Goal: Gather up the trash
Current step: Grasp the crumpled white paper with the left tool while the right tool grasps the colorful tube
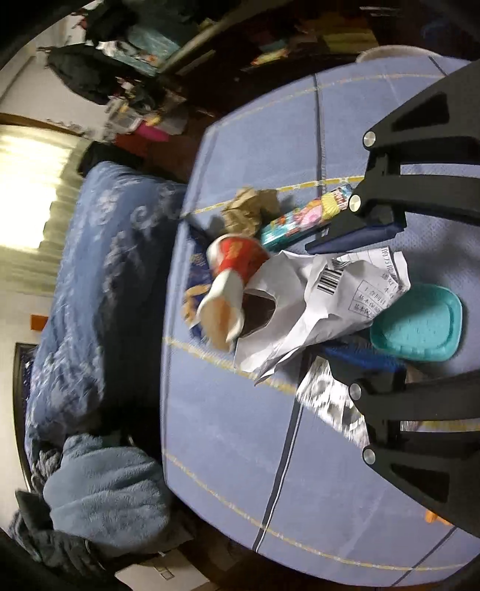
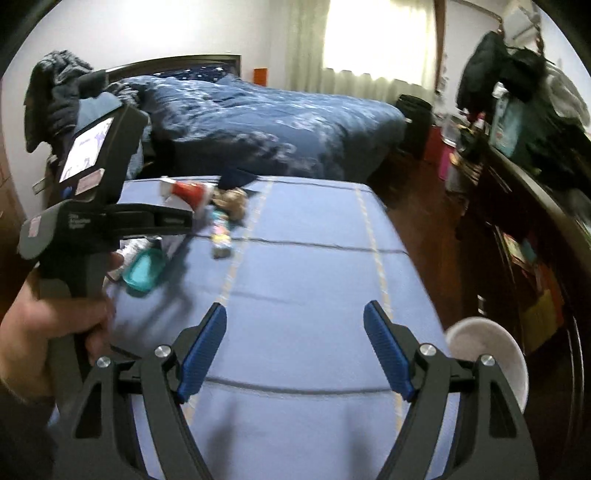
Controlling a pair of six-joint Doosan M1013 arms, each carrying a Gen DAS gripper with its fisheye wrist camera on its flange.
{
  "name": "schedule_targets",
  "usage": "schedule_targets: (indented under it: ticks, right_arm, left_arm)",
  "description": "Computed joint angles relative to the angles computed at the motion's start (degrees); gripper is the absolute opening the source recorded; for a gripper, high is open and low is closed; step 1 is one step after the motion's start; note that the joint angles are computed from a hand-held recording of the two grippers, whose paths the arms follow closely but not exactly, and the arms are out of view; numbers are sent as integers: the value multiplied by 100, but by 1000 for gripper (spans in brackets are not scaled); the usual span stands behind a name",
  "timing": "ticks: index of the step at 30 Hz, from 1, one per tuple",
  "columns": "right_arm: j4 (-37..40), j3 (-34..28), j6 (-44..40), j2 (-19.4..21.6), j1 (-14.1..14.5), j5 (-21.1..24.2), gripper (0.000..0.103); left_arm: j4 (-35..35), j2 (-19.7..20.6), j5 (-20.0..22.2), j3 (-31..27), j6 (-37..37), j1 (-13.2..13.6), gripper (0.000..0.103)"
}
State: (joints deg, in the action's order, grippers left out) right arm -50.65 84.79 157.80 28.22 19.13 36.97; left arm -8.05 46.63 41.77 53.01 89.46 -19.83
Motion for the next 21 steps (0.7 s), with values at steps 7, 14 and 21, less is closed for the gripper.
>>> schedule_targets:
  ticks: [7, 14, 21]
  right_arm:
    - [1775, -1058, -1591, 637, -199, -106, 77]
    - [2851, -2040, -2462, 1278, -359, 537, 67]
    - [2948, -2514, -2692, 1584, -382, 984, 58]
  left_arm:
    - [655, -395, -854, 531, -304, 138, 48]
    - [928, -483, -1156, 632, -518, 304, 49]
    - [898, -554, -1336, 713, -551, 400, 50]
